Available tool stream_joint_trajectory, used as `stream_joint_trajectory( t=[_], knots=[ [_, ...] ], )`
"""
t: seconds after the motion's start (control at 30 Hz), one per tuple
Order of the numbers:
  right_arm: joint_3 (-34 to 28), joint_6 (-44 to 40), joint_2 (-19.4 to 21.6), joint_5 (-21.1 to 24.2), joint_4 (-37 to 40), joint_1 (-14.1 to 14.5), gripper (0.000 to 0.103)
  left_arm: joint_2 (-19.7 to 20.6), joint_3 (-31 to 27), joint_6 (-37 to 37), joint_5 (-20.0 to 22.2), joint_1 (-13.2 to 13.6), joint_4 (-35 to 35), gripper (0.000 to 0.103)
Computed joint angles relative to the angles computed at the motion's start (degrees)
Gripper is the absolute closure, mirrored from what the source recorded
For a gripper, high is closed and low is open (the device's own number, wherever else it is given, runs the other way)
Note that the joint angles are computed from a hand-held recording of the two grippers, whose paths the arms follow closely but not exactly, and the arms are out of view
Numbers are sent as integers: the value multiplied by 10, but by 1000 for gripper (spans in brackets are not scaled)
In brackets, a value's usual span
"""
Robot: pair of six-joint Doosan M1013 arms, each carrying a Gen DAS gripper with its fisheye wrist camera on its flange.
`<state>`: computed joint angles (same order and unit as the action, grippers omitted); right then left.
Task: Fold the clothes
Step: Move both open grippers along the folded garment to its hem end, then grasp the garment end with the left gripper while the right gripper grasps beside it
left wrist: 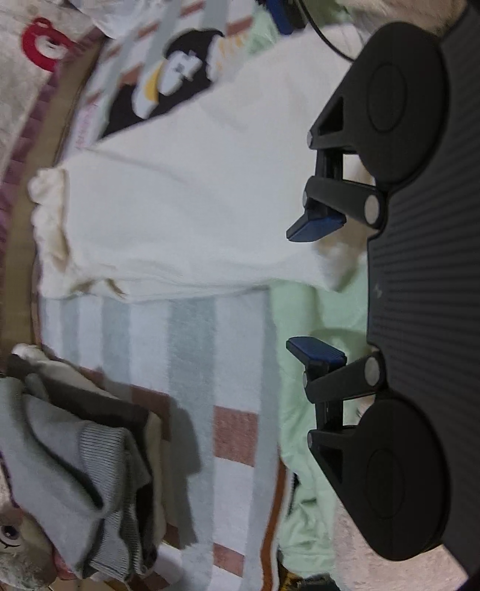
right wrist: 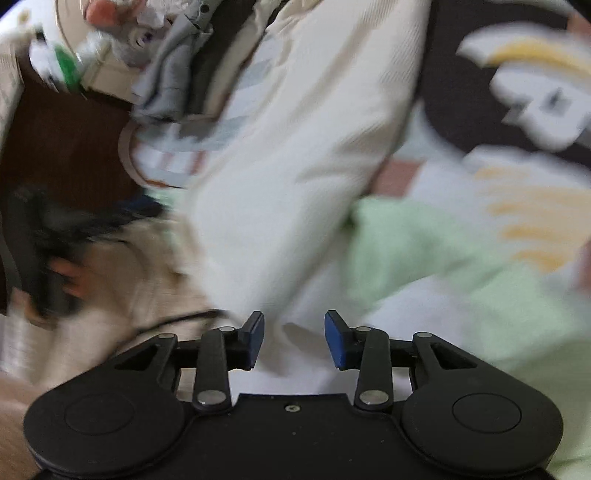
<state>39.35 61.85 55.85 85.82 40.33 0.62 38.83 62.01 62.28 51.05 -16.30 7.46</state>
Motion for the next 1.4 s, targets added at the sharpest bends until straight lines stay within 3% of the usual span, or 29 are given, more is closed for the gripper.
stream_joint_trajectory(
  t=[0.1,0.17,0.23,0.27,0.37,0.43,0.5,0.53,0.57,0.67,0.73,0.9,0.97,1.03,1.13,1.23,1.3,1.33,1.4],
  knots=[
    [56,-41,-38,-129,-57,2,60,2,5,-12,-40,4,-31,44],
    [88,-45,-53,-217,-60,2,60,17,-11,-14,-18,4,-38,44],
    [96,-49,-53,-263,-47,4,60,33,-30,5,26,5,-61,44],
    [88,-48,-47,-258,-31,3,60,38,-36,16,50,4,-71,44],
    [8,10,8,-128,76,-12,60,48,-44,58,104,5,-113,44],
    [-44,67,46,-48,127,-17,60,44,-36,73,98,9,-144,44],
    [-77,91,65,-5,129,-14,60,40,-28,78,80,16,-177,47],
    [-88,96,70,10,120,-12,59,38,-25,81,71,19,-194,61],
    [-100,101,75,25,112,-9,55,35,-18,85,59,21,-203,97],
    [-90,102,74,46,136,-7,52,25,2,99,21,22,-220,99],
    [-80,98,70,58,147,-6,42,19,9,100,4,22,-224,99],
    [-68,53,57,80,134,-4,41,30,-10,98,38,22,-218,95],
    [-75,56,59,103,131,-4,41,39,-23,94,64,22,-213,77],
    [-77,63,60,117,129,-3,42,46,-32,97,84,22,-211,72],
    [-73,89,61,123,140,-6,42,49,-37,106,91,20,-210,55],
    [-73,114,63,139,155,-5,42,49,-36,101,87,19,-204,53],
    [-66,130,63,144,159,-5,42,48,-30,93,74,20,-203,64],
    [-63,144,64,146,165,-5,42,43,-22,100,58,20,-208,94],
    [-51,176,64,140,184,-7,42,33,-5,122,21,20,-224,99]
  ],
)
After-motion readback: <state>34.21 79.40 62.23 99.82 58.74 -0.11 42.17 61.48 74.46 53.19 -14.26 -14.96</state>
